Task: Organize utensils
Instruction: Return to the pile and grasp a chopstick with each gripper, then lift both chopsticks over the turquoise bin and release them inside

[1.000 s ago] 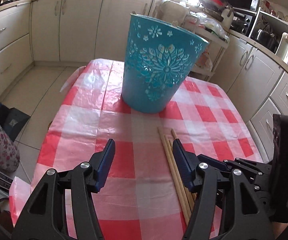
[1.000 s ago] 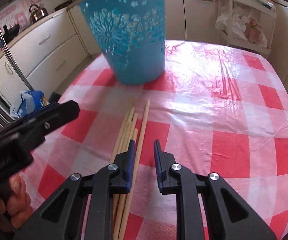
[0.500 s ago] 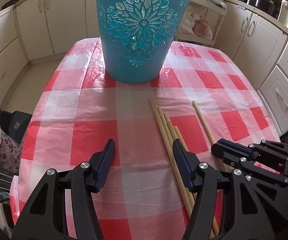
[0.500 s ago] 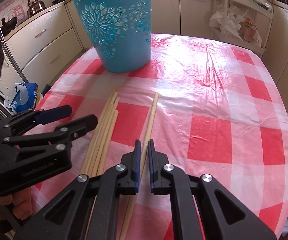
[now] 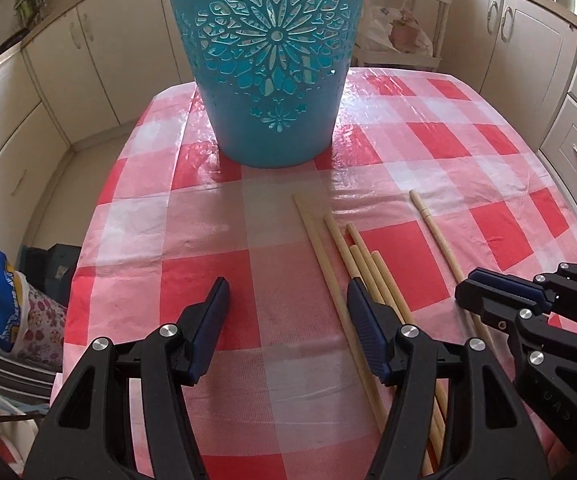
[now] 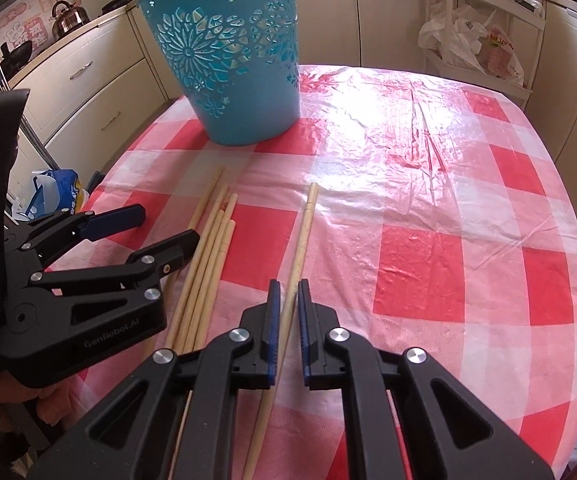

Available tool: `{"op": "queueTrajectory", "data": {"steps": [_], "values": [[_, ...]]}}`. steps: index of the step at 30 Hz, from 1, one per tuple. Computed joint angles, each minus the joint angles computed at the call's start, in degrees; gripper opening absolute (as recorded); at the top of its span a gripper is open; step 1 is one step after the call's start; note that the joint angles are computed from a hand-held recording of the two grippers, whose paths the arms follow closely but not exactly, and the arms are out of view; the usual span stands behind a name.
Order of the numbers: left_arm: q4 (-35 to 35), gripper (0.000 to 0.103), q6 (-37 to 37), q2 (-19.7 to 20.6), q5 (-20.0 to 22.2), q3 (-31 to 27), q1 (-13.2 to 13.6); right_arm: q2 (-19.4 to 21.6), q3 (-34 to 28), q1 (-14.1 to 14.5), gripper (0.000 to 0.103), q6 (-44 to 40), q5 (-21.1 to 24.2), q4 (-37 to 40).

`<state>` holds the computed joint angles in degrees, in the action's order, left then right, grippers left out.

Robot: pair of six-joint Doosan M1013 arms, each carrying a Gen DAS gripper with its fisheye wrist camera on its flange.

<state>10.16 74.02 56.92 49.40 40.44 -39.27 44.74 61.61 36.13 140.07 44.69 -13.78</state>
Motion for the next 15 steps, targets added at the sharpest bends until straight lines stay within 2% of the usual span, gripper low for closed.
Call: {"op": "queueTrajectory", "data": {"steps": [2,5,6,11,15], "values": [[-1.2,0.048,1.9,0.1,-1.4,0.0,0.2,0.6,-0.9,0.1,0.011,0.0,0.3,-1.1],[-5.4,0.022,9.0,-0.5,-1.8,0.7,0.4,0.8,-1.4,0.0,0.007,-1.6,0.6,-0.2],[-7.9,0.011,12.3,-0.6,-1.2,0.8,0.7,0.7,-1.2,0.1,0.006,-2.7,0.6,0.6],[-17.5,0.008,20.7,-1.2,2.4,0.9,2.4,0.5,-1.8,0.1,0.006,-7.2,2.5,4.2],[-16.1,0.01,17.9,-0.7,4.0,-0.4,2.7,2.0,-4.8,0.2,0.009,-8.3,5.3,3.1]]}}
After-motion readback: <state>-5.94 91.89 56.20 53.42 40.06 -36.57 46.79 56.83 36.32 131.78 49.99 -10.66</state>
